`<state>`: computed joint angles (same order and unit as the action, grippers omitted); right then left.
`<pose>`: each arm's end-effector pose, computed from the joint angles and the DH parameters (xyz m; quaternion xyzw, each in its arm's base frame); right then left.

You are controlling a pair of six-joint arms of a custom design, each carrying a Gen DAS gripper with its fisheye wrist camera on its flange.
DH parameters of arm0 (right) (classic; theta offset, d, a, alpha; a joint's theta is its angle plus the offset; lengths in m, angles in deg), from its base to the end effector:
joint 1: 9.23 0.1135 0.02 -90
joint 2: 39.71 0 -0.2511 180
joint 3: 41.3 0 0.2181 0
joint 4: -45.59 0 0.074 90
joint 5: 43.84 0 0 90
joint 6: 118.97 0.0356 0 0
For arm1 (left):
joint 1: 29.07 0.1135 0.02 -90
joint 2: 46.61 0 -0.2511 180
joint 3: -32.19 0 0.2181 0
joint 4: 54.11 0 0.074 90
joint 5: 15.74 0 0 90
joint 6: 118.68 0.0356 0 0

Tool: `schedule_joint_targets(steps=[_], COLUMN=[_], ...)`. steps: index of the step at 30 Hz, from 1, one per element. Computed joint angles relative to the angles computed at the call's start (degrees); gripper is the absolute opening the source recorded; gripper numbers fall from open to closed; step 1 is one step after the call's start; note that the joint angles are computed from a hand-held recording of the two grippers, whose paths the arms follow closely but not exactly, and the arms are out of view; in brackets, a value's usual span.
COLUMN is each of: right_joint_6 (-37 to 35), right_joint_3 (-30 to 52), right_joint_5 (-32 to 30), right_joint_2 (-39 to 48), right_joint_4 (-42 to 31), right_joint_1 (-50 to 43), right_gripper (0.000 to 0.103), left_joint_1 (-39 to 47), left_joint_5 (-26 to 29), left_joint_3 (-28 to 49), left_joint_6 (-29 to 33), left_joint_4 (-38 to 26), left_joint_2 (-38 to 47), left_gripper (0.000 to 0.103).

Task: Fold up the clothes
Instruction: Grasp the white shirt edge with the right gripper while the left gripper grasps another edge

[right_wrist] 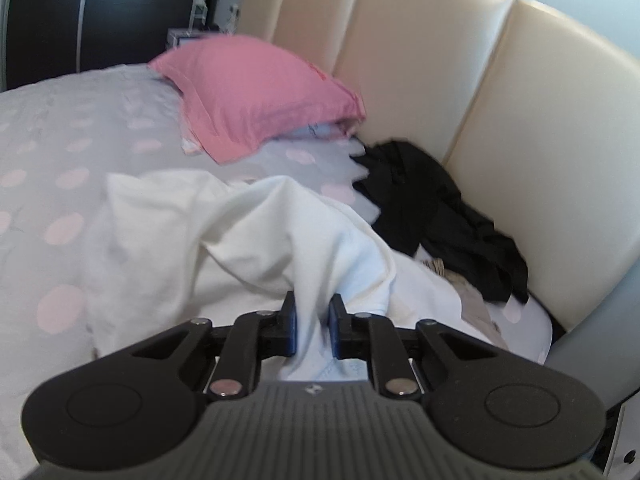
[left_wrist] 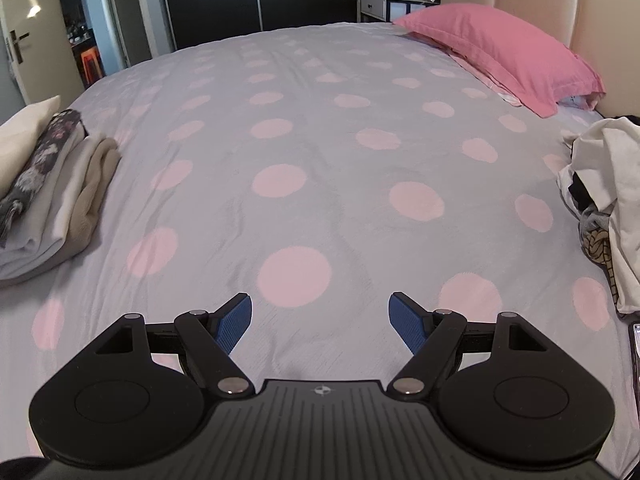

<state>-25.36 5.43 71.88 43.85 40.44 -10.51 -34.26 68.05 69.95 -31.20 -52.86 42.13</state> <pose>0.2449 -0.0209 0.1613 0.1285 0.8859 -0.1952 0.4007 0.2219 -0.0163 0.1116 0.0032 0.9377 0.0276 0.3464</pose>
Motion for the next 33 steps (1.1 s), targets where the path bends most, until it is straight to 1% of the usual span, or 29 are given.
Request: schedule_joint_targets(steps=[1,2,5,7,11,14,18,20,22,24,27,29,33], right_joint_6=[0.45,0.77,3.48,6.55,12.75,17.44,20.46,22.13,22.86,24.22,23.67,23.1,21.81], right_joint_3=[-0.78,-1.65,-2.69,-2.42,0.07,2.63,6.34,8.11,10.09,11.3,11.27,10.26,7.39], right_joint_5=[1.02,2.04,4.38,5.34,6.4,4.17,4.09,2.07,-0.21,-1.43,-5.0,-5.27,-5.1], right_joint_2=[-1.75,-3.6,-8.31,-10.33,-10.48,-7.2,1.94,7.12,12.71,16.98,18.95,17.81,13.06], right_joint_4=[-0.25,-0.41,-3.45,-5.91,-9.31,-9.54,-8.42,-7.91,-7.75,-7.75,-7.44,-7.51,-9.43], right_joint_1=[2.26,4.89,13.99,20.66,34.7,44.14,57.33,61.7,63.67,65.01,64.26,64.6,63.65], right_gripper=[0.009,0.007,0.005,0.005,0.004,0.004,0.004,0.004,0.004,0.006,0.015,0.034,0.036], left_joint_1=[0.53,1.02,2.14,3.03,4.01,5.37,8.33,10.26,11.99,13.3,14.12,14.27,12.25], left_joint_5=[0.34,0.66,2.16,3.29,4.46,5.9,7.44,8.39,9.65,10.95,12.37,13.59,14.52], left_joint_3=[-0.79,-1.51,-2.86,-3.7,-5.15,-6.14,-7.19,-7.51,-7.78,-8.02,-8.57,-8.99,-9.1], left_joint_6=[0.25,0.53,0.62,0.69,1.2,1.46,2.5,3.18,3.77,4.46,5.59,6.19,6.55], left_joint_4=[0.54,1.05,0.88,0.45,-0.14,-1.22,-2.76,-3.54,-4.28,-5.06,-5.11,-5.48,-7.97], left_joint_2=[-0.55,-1.06,-3.12,-4.78,-8.04,-11.05,-14.89,-16.49,-17.68,-18.45,-18.21,-18.3,-19.74], left_gripper=[0.075,0.075,0.075,0.075,0.075,0.075,0.075,0.075,0.075,0.075,0.075,0.075,0.075])
